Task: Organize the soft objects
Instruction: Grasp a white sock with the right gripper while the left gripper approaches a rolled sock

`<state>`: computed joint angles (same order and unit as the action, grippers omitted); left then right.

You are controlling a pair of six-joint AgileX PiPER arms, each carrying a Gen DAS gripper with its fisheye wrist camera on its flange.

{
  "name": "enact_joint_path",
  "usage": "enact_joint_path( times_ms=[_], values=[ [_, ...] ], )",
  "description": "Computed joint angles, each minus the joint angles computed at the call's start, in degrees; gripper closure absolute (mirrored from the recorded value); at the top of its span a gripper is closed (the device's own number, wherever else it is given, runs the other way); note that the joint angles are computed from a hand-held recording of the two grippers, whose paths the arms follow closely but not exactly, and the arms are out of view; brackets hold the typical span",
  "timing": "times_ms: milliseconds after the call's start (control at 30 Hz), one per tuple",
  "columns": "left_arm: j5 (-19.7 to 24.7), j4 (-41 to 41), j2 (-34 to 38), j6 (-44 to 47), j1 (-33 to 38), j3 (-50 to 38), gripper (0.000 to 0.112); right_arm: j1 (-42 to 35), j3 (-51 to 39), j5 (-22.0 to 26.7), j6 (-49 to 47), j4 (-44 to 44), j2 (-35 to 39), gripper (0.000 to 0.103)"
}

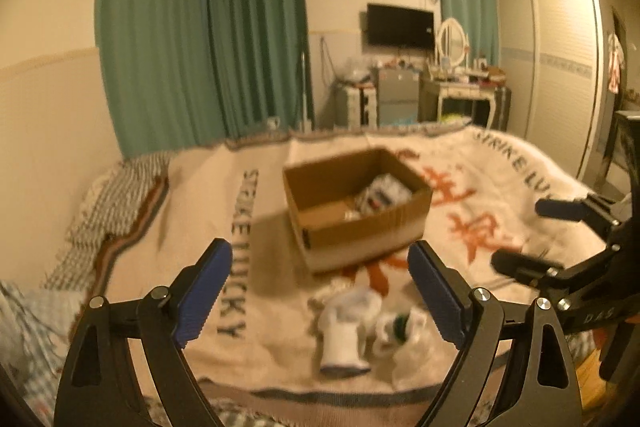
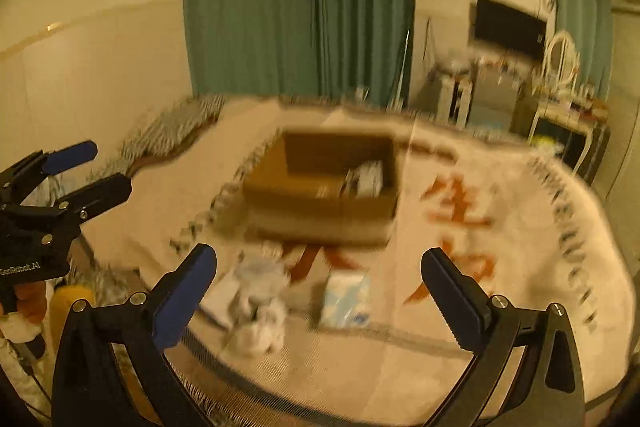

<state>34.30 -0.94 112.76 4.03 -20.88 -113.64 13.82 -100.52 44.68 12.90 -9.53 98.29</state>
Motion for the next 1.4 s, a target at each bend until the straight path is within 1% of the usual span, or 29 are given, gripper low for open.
enact_joint_path(
  times_ms=[67,133,200,267,300,333,400,433,467,533,567,633,700,767,800,867,900,1000,1167,1233,1400],
  values=[
    [-3.44,1.2,-1.13,-1.29,-0.34,6.08,0.021,0.21,3.75,-1.95,0.5,0.91,0.43,0.0],
    [-5.07,4.62,-1.23,-5.02,-0.77,9.69,0.021,1.28,6.3,-3.08,1.87,-0.56,1.46,0.001],
    [-6.37,3.8,-1.04,-4.81,-0.44,12.1,0.021,2.12,9.11,-4.7,2.61,-1.4,1.91,0.004],
    [-6.78,2.69,-0.3,-3.99,-0.19,13.28,0.021,2.49,10.57,-5.45,1.65,-0.37,2.92,0.008],
    [-6.97,2.81,-0.01,-4.35,-0.14,13.7,0.021,2.81,10.92,-5.22,1.02,0.39,3.96,0.014],
    [-7.64,3.13,0.48,-5.76,-0.04,14.06,0.021,2.8,10.72,-4.6,0.16,1.51,4.96,0.024],
    [-7.7,0.44,1.23,-4.64,0.49,13.8,0.021,3.11,10.29,-3.95,-0.21,2.69,7.18,0.034],
    [-7.58,-1.8,1.56,-2.85,0.83,13.87,0.021,3.54,9.87,-3.26,0.02,2.49,8.4,0.038],
    [-7.42,-2.39,1.7,-2.12,0.99,13.76,0.021,3.78,10.04,-3.46,0.01,2.53,8.9,0.04],
    [-7.96,-0.18,1.7,-3.52,0.78,14.58,0.021,4.21,9.69,-3.09,-0.43,2.58,9.69,0.048],
    [-8.06,0.75,1.8,-4.3,0.71,14.82,0.021,4.3,9.49,-3.06,-0.56,2.62,9.83,0.051],
    [-7.73,0.22,2.07,-3.98,0.92,14.98,0.021,4.37,8.74,-2.67,-0.7,2.57,9.98,0.067],
    [-7.1,-1.49,2.45,-2.81,1.27,14.62,0.021,4.48,7.8,-2.0,-1.2,2.58,10.18,0.073],
    [-7.09,-2.65,2.48,-1.96,1.69,14.73,0.021,4.72,7.49,-2.15,-1.67,2.36,10.24,0.075],
    [-7.12,-2.81,2.38,-1.89,1.76,14.85,0.021,4.84,7.08,-2.04,-1.79,2.42,10.47,0.078],
    [-7.29,-3.41,2.02,-1.36,1.91,15.28,0.021,4.69,6.8,-2.11,-2.53,3.45,10.53,0.082],
    [-7.31,-3.76,1.95,-0.95,1.95,15.36,0.021,4.37,6.87,-2.23,-3.58,4.75,10.34,0.085],
    [-6.89,-4.01,1.94,-0.38,1.71,15.14,0.021,4.03,7.48,-2.76,-4.36,6.05,9.22,0.088],
    [-5.98,-3.65,2.39,-0.63,0.47,14.28,0.021,2.37,9.74,-4.97,-5.05,7.15,5.34,0.089],
    [-5.32,-3.84,2.76,-0.53,-0.43,13.7,0.021,1.52,10.98,-6.14,-4.61,6.71,3.32,0.089],
    [-2.99,-4.35,4.64,-0.87,-3.43,10.89,0.021,-1.62,12.24,-6.93,-1.61,4.0,0.83,0.089]
  ],
)
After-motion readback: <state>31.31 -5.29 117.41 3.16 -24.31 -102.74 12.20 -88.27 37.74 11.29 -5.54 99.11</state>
